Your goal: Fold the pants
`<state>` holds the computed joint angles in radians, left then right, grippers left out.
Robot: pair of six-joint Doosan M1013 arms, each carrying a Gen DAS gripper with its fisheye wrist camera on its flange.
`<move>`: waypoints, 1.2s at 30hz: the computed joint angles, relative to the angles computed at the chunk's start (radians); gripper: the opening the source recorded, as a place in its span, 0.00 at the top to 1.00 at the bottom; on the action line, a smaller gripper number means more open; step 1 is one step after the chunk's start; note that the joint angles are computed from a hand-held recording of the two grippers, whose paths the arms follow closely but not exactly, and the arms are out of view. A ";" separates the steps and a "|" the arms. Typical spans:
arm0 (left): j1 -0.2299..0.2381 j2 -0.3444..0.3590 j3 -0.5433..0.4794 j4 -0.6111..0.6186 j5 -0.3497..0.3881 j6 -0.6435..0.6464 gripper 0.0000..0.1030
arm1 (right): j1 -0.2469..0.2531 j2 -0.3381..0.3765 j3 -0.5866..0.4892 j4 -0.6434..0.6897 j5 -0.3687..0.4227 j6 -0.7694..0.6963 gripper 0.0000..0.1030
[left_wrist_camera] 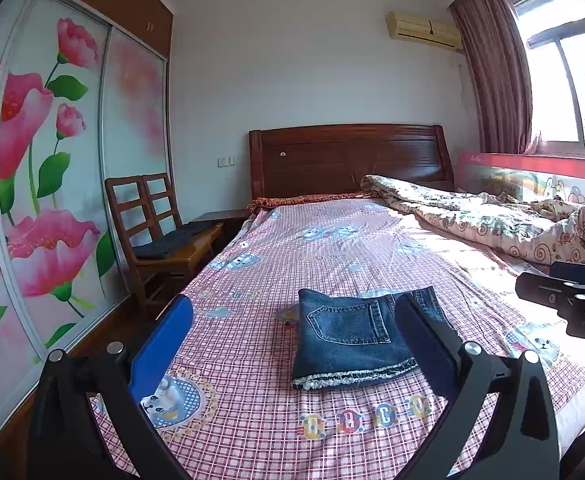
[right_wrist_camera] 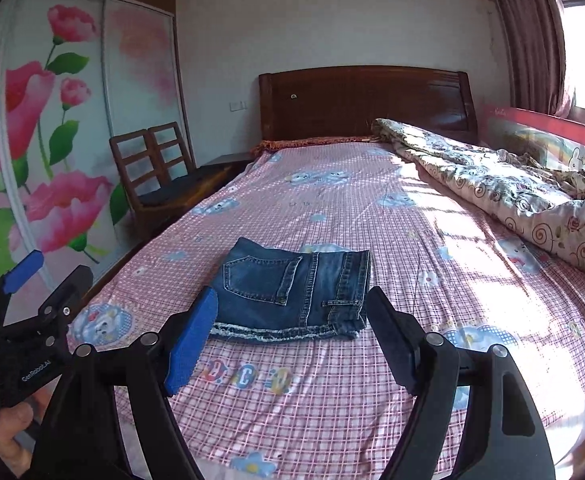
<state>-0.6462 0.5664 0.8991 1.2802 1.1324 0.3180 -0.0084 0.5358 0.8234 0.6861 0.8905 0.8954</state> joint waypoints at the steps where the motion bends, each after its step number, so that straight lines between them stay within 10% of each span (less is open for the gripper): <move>1: 0.002 -0.001 0.000 -0.008 -0.002 0.004 0.02 | 0.000 0.000 0.001 0.001 0.002 -0.002 0.26; 36: 0.019 0.008 -0.019 -0.079 0.004 0.010 0.02 | 0.003 0.012 -0.019 0.005 0.045 0.011 0.26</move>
<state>-0.6276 0.5739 0.8806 1.2015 1.1362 0.3285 -0.0053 0.5475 0.8046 0.6907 0.9355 0.9061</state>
